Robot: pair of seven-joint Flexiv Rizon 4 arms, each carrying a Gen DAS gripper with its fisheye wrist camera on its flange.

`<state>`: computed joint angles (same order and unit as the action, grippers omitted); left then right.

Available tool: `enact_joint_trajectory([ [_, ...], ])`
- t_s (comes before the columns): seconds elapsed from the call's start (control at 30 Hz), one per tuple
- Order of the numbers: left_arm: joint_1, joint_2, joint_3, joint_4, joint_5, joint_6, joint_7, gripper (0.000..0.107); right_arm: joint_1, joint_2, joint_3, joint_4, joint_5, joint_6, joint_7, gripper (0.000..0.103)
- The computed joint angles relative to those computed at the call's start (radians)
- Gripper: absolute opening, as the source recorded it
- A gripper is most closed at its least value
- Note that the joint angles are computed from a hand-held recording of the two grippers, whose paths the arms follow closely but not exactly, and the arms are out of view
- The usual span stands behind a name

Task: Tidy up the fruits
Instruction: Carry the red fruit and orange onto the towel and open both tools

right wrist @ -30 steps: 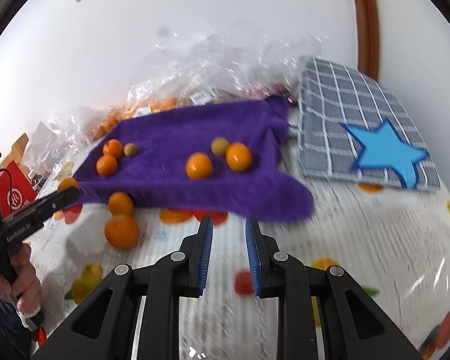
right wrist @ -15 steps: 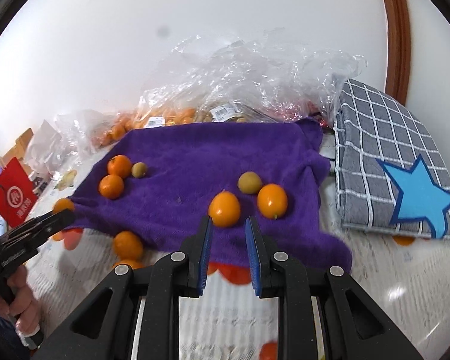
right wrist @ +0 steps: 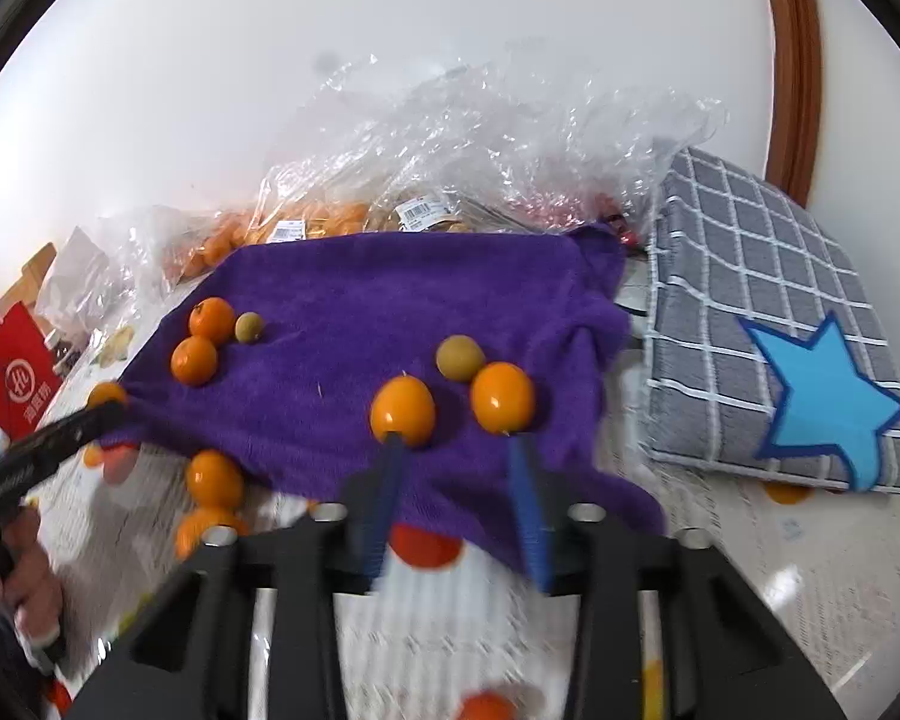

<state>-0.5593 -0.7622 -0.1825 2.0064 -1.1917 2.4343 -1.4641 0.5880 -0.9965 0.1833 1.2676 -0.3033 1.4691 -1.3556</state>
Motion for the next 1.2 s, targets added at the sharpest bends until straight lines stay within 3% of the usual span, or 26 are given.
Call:
enact_joint_trajectory([
  [0.37,-0.001,0.01,-0.008,-0.001,0.007,0.019,0.009,0.03,-0.024,0.098,-0.011,0.228,0.004,-0.02,0.017,0.04],
  [0.47,-0.011,0.002,-0.018,-0.056,-0.088,-0.004,0.116,0.03,0.041,0.116,-0.102,0.288,-0.018,0.044,0.061,0.032],
  [0.5,-0.009,0.001,-0.026,-0.074,-0.118,-0.012,0.152,0.03,0.059,0.12,-0.128,0.298,-0.028,0.051,0.076,0.022],
  [0.63,0.012,-0.008,-0.062,-0.16,-0.212,-0.021,0.327,0.03,0.036,0.124,-0.09,0.29,-0.051,0.047,0.068,0.022],
  [0.8,0.075,-0.05,-0.15,-0.287,-0.337,-0.016,0.539,0.03,0.004,0.088,-0.044,0.19,-0.061,0.061,0.048,0.022],
  [0.97,0.127,-0.067,-0.2,-0.313,-0.364,-0.041,0.557,0.03,-0.021,-0.022,0.031,-0.037,-0.06,-0.013,-0.005,0.022],
  [1.07,0.14,-0.081,-0.226,-0.342,-0.392,-0.025,0.615,0.03,0.014,-0.102,0.002,-0.193,-0.055,-0.122,-0.014,0.022],
  [1.2,0.148,-0.095,-0.242,-0.357,-0.392,-0.014,0.636,0.03,0.024,-0.131,0.003,-0.242,-0.014,-0.183,-0.053,0.022],
])
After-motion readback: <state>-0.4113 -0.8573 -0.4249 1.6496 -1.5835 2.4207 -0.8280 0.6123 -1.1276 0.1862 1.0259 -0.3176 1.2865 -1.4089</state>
